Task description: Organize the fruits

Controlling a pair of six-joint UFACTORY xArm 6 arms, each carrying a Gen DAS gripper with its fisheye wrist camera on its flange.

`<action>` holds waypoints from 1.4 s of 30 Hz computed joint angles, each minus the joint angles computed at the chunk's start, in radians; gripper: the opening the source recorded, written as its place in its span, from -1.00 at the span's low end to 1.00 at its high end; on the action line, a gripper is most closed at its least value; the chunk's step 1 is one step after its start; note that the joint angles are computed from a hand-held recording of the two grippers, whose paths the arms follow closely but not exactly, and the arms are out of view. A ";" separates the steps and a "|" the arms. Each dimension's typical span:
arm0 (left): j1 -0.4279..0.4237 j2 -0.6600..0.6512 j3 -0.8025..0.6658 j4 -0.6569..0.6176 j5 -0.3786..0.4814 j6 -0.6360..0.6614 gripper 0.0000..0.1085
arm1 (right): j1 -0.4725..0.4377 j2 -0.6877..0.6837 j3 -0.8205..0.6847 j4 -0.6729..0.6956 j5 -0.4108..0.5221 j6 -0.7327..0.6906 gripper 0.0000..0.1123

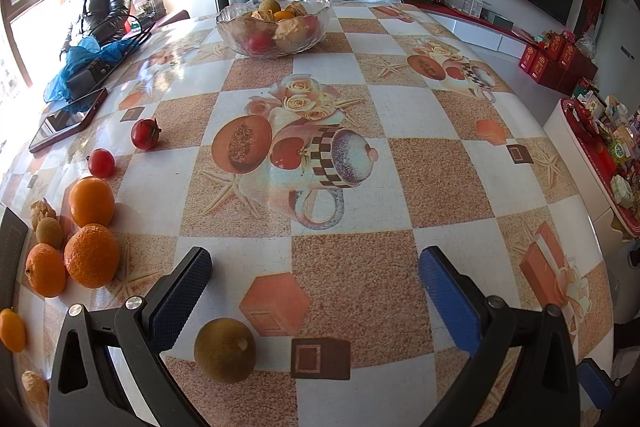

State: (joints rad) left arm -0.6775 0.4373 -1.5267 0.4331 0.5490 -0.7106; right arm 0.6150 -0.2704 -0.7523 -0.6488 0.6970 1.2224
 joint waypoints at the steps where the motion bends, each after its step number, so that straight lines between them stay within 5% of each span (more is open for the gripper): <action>1: 0.002 -0.001 0.001 -0.001 -0.001 0.002 0.89 | -0.001 0.001 0.000 0.000 -0.001 -0.001 0.83; 20: -0.002 0.009 -0.015 -0.005 0.011 0.009 0.90 | -0.001 0.003 -0.002 -0.002 0.000 0.001 0.83; 27: 0.020 -0.226 0.285 -0.009 -0.032 0.082 0.90 | -0.002 0.004 -0.003 -0.003 -0.001 0.002 0.83; 34: 0.140 -0.565 0.677 0.135 -0.123 -0.033 0.90 | -0.002 0.004 -0.003 -0.003 -0.001 0.002 0.83; 42: 0.254 -0.562 0.730 -0.043 -0.181 0.116 0.90 | 0.001 0.003 -0.003 -0.004 0.002 0.006 0.83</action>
